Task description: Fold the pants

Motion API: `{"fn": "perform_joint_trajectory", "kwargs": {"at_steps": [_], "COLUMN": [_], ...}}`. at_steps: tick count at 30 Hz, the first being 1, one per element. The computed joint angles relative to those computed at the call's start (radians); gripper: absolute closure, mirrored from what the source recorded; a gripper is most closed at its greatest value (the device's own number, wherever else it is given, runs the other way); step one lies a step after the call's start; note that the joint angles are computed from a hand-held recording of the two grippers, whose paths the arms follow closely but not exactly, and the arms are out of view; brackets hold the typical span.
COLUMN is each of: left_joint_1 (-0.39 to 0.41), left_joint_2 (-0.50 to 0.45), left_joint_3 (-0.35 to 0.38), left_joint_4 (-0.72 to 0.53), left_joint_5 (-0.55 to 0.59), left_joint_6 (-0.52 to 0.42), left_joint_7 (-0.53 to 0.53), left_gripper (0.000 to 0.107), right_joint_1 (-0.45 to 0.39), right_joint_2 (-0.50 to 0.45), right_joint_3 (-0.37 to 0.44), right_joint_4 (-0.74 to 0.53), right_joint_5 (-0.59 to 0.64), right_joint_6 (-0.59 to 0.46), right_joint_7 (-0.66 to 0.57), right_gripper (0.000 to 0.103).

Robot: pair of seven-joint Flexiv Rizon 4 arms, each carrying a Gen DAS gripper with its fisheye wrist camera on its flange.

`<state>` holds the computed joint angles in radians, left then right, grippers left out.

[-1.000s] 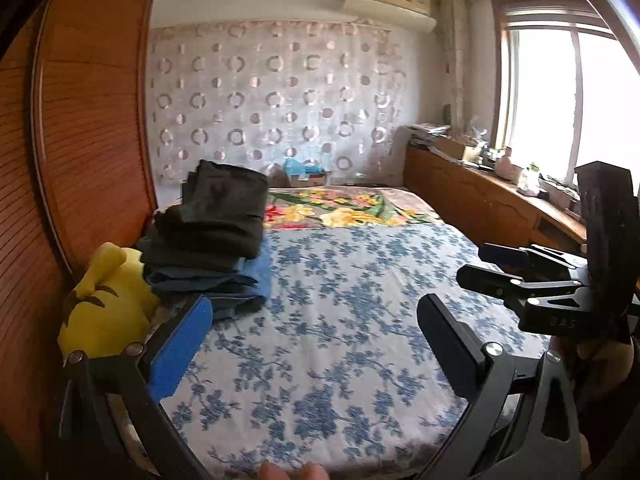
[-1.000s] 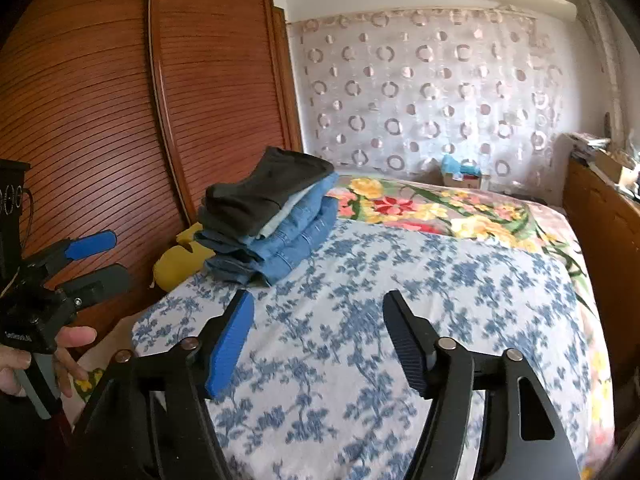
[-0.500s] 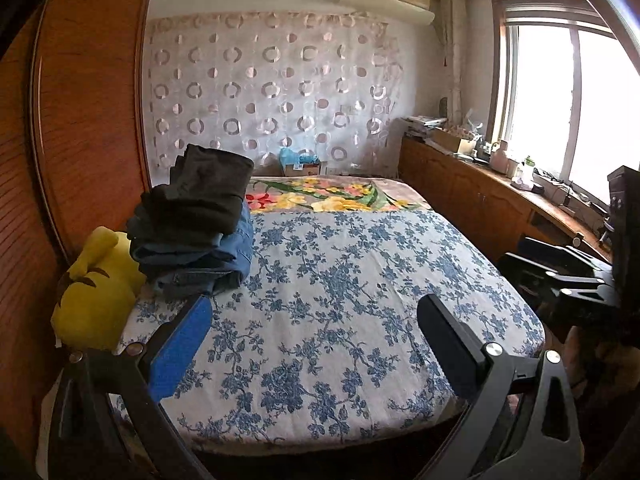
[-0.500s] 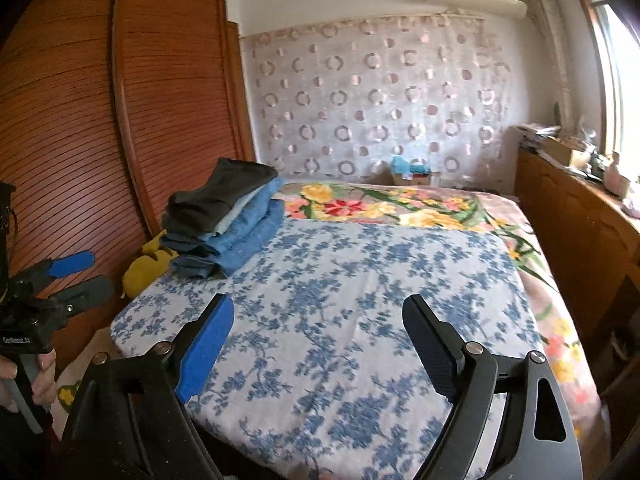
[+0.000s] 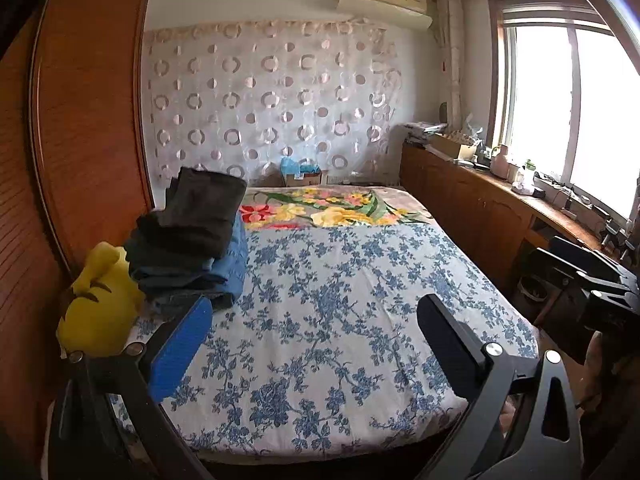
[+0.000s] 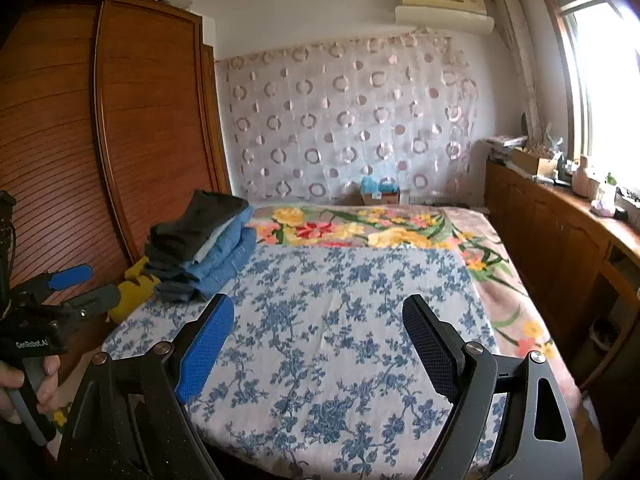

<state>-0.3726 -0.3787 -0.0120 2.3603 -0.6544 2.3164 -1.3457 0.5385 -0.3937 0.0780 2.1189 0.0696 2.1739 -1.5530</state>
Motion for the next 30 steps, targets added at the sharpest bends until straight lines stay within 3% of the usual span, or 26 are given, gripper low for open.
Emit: {"fn": "perform_joint_trajectory", "kwargs": {"at_steps": [12, 30], "left_joint_1": [-0.04, -0.039], "left_joint_2": [0.034, 0.069], "left_joint_3": [-0.011, -0.035], "left_joint_4": [-0.002, 0.023], "left_joint_5": [-0.071, -0.102], "left_joint_6": [0.043, 0.09], "left_joint_7": [0.068, 0.09], "left_gripper": [0.004, 0.004], "right_joint_1": [0.064, 0.057], "right_joint_2": [0.0, -0.011], "right_joint_3": [-0.022, -0.004], "right_joint_4": [-0.002, -0.003], "right_joint_5": [0.113, 0.15], "right_joint_6": [0.057, 0.102], "right_joint_7": [-0.075, -0.116], "right_gripper": [0.015, 0.014]}}
